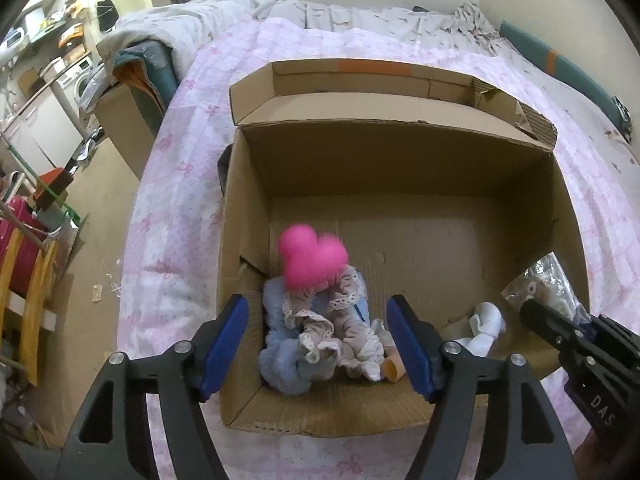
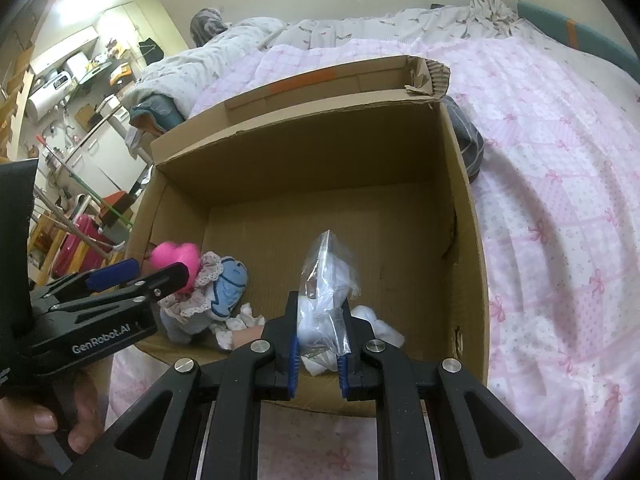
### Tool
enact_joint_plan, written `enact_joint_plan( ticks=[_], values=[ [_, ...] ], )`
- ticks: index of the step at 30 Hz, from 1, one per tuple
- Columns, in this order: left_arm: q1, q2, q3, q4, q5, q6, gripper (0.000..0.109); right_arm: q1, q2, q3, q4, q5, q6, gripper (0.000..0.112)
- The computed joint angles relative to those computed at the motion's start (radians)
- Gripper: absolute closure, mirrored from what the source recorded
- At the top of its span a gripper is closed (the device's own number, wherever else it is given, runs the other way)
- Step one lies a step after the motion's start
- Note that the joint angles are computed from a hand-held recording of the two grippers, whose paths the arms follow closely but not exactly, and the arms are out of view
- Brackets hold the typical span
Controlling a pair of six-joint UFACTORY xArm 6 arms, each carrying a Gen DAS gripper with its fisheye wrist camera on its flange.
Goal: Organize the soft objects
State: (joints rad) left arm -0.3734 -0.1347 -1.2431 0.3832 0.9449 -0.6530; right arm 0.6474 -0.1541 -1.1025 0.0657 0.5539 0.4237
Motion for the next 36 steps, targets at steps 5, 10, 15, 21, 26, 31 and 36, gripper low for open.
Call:
enact_joint_plan(
  ticks=[5,10,15,21,26,31,36],
  values=[
    [0.002,-0.024,0.017,-0.002,-0.013,-0.002,0.039,-0.003,-0.007,0.012,-0.001,-0.020,0.008,0.094],
    [0.001,-0.055,0.033,0.016,-0.036,-0.011,0.039,-0.009,-0.030,0.041,0.020,-0.065,0.005,0.049],
    [-0.002,-0.097,0.052,0.039,-0.044,-0.031,0.039,-0.003,-0.068,0.070,0.014,-0.112,0.011,0.026],
    [-0.009,-0.168,0.082,0.103,-0.059,-0.074,0.039,0.007,-0.101,0.017,-0.193,-0.059,0.183,0.009],
    [-0.019,-0.253,0.126,0.144,-0.057,-0.104,0.039,0.018,-0.167,0.026,-0.263,-0.038,0.239,0.009],
    [-0.025,-0.320,0.170,0.128,-0.062,-0.094,0.039,0.046,-0.221,0.042,-0.334,-0.006,0.297,0.009],
    [-0.052,-0.408,0.225,0.124,-0.052,-0.103,0.036,0.087,-0.271,0.071,-0.414,0.027,0.352,0.009]
  ],
)
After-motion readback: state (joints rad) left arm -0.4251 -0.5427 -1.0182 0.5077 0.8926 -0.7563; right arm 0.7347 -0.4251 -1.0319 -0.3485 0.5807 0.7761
